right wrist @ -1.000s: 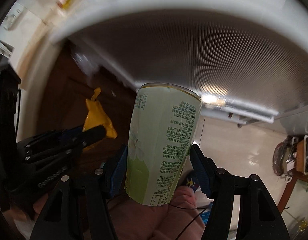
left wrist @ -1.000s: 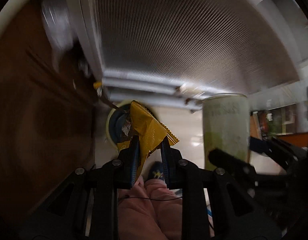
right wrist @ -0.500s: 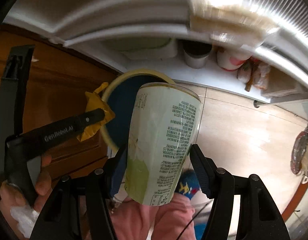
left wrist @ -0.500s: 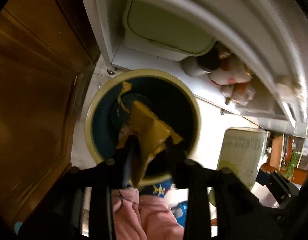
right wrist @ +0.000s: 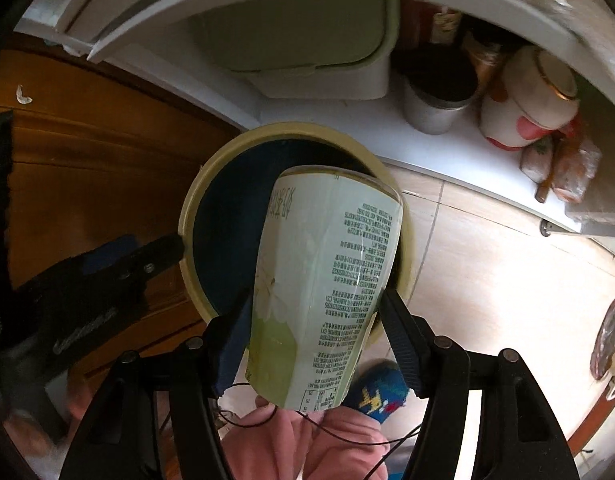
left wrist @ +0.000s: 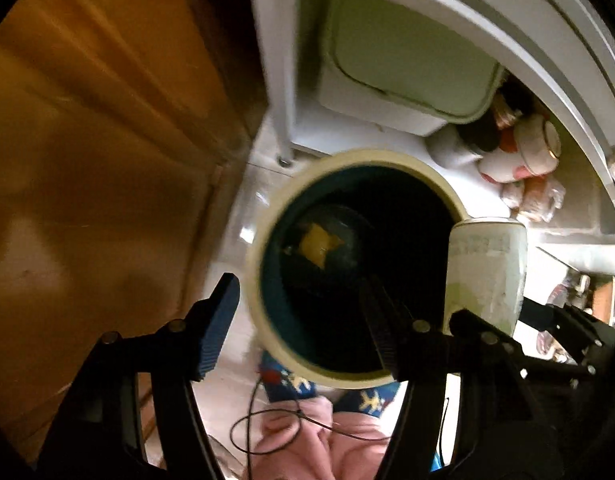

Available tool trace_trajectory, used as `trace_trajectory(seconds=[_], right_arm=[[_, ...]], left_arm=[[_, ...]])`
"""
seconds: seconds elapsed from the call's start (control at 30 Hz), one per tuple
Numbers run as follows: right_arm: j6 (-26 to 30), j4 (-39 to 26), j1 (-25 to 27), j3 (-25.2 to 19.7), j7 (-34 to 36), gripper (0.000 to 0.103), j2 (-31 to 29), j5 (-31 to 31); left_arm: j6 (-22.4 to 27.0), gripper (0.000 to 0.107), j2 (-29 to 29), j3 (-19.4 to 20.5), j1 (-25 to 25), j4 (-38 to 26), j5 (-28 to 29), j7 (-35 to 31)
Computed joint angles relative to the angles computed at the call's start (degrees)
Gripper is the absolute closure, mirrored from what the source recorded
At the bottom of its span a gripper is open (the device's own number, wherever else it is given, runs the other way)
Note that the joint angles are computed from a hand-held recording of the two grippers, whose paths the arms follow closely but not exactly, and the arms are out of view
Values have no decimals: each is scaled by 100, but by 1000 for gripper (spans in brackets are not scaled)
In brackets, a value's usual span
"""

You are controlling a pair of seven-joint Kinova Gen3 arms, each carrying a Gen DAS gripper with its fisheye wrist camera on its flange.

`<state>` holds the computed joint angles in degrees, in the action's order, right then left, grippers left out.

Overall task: Collect trash
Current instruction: 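Open the left gripper over the bin while the right gripper drops the cup, then raise both tools back toward the table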

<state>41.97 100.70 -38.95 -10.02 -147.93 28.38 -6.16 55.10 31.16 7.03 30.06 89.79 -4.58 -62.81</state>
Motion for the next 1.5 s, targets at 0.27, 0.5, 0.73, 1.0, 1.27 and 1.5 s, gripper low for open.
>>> trace_trajectory(seconds=[0.27,0.5,0.73,1.0,1.27,1.5], right_arm=[[-322,-421,492,-569,-45,37,676,303],[-319,-732,466,-585,-91,16,859,521],[-445,-401,673,-717,-18,16,616,509],[106,-153,88,-179,-86,16,-349,263],[1916,-1003,201,-663,-946,16,-1537,816],[3547,-2582,-795,163,-1092,16,-2183,1095]], left_arm=[[12,48,-414,-865,420,300,21,29],[-187,48,-575,-542,237,540,-286,217],[-198,48,-649,-67,-59,566,-562,503],[305,48,-901,159,-101,282,-611,568],[1745,48,-1383,-84,395,-978,-266,13],[3063,48,-1667,1204,-278,-2834,-556,-180]])
